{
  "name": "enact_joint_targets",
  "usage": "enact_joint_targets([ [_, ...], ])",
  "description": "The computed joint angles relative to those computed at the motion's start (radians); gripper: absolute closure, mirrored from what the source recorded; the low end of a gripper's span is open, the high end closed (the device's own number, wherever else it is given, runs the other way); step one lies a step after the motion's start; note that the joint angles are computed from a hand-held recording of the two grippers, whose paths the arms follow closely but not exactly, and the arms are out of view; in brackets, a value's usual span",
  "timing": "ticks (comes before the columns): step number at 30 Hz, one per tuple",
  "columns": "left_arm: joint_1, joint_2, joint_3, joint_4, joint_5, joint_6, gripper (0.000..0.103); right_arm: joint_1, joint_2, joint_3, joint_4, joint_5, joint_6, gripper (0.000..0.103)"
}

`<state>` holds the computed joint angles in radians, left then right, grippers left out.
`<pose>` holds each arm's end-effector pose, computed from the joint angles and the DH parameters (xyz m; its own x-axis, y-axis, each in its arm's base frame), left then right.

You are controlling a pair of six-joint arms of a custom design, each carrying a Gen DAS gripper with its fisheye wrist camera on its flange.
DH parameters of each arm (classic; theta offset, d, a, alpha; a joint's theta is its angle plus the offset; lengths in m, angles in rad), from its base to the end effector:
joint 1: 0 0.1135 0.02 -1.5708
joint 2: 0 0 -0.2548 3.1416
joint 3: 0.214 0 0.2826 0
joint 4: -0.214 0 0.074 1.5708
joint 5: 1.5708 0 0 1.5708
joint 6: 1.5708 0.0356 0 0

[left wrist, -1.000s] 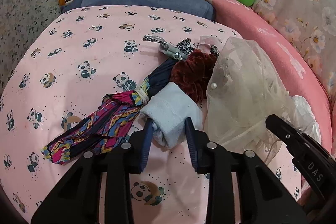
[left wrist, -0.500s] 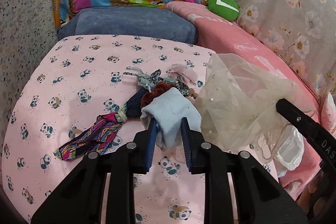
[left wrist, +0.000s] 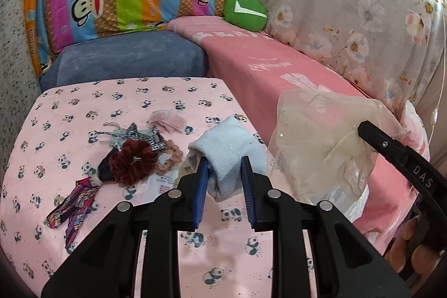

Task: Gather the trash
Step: 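Carry the mesh bag into the bin with the right gripper while the left carries a sock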

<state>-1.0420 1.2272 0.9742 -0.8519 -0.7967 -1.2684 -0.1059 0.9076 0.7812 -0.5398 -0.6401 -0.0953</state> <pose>0.1536 -0.2125 0.2540 -0.5557 -0.3717 -0.7436 -0.2988 0.9240 -0.2386 0.2263 -0.0027 0.2756 -0.5754 -0.0156 -0.8177 -0.4389 0.8496 0.2926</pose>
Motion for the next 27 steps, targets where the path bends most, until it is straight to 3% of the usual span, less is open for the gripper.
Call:
enact_joint_targets([
  [12, 0.031, 0.311, 0.237, 0.241, 0.108, 0.243, 0.08, -0.287, 0.212, 0.089, 0.029, -0.111, -0.101, 0.099],
  [19, 0.062, 0.479, 0.363, 0.354, 0.228, 0.352, 0.079, -0.366, 0.332, 0.124, 0.068, -0.104, -0.137, 0.099],
  [27, 0.087, 0.616, 0.477, 0.404, 0.314, 0.414, 0.078, -0.414, 0.451, 0.162, 0.111, -0.088, -0.144, 0.099],
])
